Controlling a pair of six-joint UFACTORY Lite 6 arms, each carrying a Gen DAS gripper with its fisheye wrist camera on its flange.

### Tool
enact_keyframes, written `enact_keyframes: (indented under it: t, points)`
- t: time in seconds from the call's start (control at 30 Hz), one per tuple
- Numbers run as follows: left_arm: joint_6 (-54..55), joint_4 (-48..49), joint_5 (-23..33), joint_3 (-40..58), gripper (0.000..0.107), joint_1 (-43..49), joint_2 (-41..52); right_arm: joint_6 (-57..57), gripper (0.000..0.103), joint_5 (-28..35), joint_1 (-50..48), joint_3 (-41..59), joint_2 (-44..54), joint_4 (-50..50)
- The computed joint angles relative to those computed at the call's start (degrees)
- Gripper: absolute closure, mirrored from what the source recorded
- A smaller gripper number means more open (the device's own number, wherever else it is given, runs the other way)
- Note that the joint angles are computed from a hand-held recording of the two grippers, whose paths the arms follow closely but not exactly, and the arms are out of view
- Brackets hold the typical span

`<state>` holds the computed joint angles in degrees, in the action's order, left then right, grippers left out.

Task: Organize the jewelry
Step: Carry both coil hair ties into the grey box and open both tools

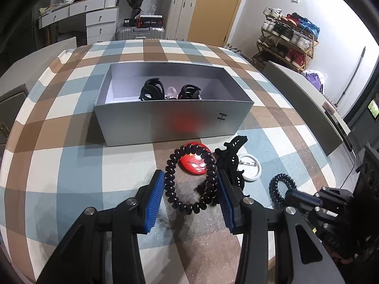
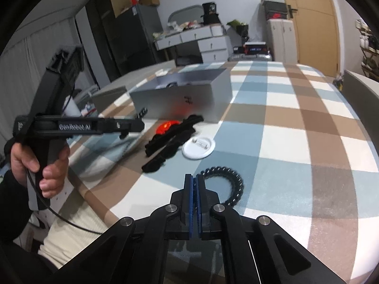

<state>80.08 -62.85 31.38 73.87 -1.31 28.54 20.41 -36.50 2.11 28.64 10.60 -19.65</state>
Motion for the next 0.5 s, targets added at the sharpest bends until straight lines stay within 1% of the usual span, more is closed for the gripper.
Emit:
enact_keyframes:
  t: [0.03, 0.1, 0.13, 0.17, 0.23, 0.27, 0.3, 0.37, 0.5]
  points:
    - [0.09, -0.15, 0.35, 0.02, 0.069, 0.22, 0.00, -1.19, 0.094, 1.46, 0.99, 0.93, 0.69, 1.54]
    - [0.25, -0.45, 0.72, -0.03, 0.069, 0.63, -0.08, -2.04, 0.081, 2.85, 2.04, 1.72, 0.98, 2.45]
    - [0.23, -0.43, 0.90, -0.10, 0.069, 0.81, -0.21, -2.38, 0.079, 3.52, 2.33, 2.08, 1.15, 2.94]
    - [0.35, -0.52, 1.12, -0.04, 0.069, 1.02, -0.20, -3.77, 0.079, 4.58, 3.17, 2.69, 1.46, 4.90]
    - [0.79, -0.78, 1.51, -0.17, 0.069, 1.39, -0.44, -10.15, 0.079, 6.57, 5.54, 3.86, 1.96, 12.09]
    - [1.15, -1.02, 1.68, -0.42, 0.069, 1.57, -0.68, -13.85, 0.084, 7.48, 6.85, 4.49, 2.26, 16.01]
    - [1.75, -1.55, 1.76, -0.76, 0.069, 1.71, -0.99, -17.12, 0.094, 8.12, 8.03, 5.05, 2.57, 19.51]
    - [3.14, -2.69, 1.99, -1.53, 0.069, 2.02, -1.79, -21.18, 0.094, 8.52, 9.30, 5.82, 3.18, 23.71]
    - [6.88, -6.02, 1.82, -3.12, 0.069, 2.62, -4.01, -22.99, 0.094, 6.55, 9.99, 4.73, 1.27, 25.79]
